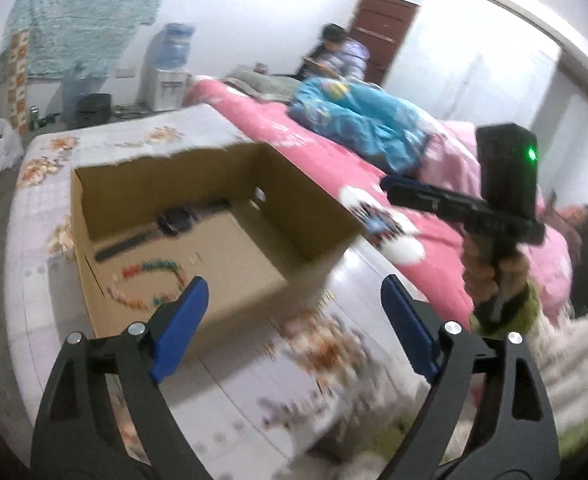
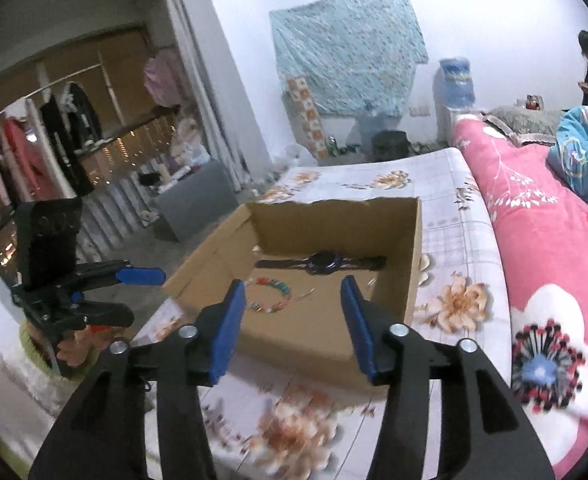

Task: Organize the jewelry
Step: 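Withdraw both grippers from the box back to the trinkets on the cover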

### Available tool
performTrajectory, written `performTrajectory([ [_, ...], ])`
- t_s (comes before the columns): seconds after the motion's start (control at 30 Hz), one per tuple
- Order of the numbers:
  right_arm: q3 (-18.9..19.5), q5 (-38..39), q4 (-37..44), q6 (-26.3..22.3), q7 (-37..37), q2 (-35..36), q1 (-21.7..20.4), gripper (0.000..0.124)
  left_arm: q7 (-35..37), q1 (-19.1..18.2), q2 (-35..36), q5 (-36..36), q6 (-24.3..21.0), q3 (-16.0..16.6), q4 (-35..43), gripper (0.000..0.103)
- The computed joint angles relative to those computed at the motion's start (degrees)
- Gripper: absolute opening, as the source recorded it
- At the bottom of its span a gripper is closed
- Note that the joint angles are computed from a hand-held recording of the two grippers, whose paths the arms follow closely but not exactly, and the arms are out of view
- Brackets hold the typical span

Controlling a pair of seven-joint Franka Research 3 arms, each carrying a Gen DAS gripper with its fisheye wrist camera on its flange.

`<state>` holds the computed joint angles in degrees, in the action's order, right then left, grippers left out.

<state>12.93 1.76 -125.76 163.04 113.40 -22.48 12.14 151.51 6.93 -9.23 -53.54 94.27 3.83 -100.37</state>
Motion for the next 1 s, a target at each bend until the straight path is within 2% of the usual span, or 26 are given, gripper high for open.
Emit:
performTrajectory([
  [0.1, 1.1, 0.5, -4.9, 1.1, 1.3, -3.8, 0.6, 0.058, 2.0, 0.4, -2.7, 1.9, -2.9, 0.8, -3.7, 0.089],
  [0.2, 3.6, 0.0, -7.6, -1.3, 5.0, -5.2, -0.8, 0.058, 2.3, 0.1, -5.3, 5.1, -1.6, 0.7, -9.1, 0.09],
  [0.3, 2.5, 3.4, -9.9, -2.4, 7.4, -4.2, 1.8, 0.058, -1.6, -0.8, -6.7, 10.1, 5.0, -1.1, -14.7, 0.09],
  [0.4, 2.9, 3.8, -10.5, -4.7, 10.6, -2.3, 2.4, 0.058, -4.7, -2.5, -8.0, 15.1, 14.4, -3.2, -20.1, 0.09],
  [0.57, 3.4, 1.2, -10.3, -5.6, 15.0, 0.3, 2.6, 0.058, -7.4, -6.0, -8.0, 18.3, 24.7, -3.8, -23.8, 0.091],
  [0.8, 3.7, -3.8, -9.5, -6.0, 19.7, 1.6, 1.7, 0.052, -12.3, -9.5, -10.4, 24.6, 44.2, -5.4, -31.0, 0.096],
  [1.0, 4.1, -9.5, -8.6, -7.3, 23.2, 2.2, 0.0, 0.041, -14.5, -12.9, -11.5, 25.4, 46.6, -2.7, -32.5, 0.096],
])
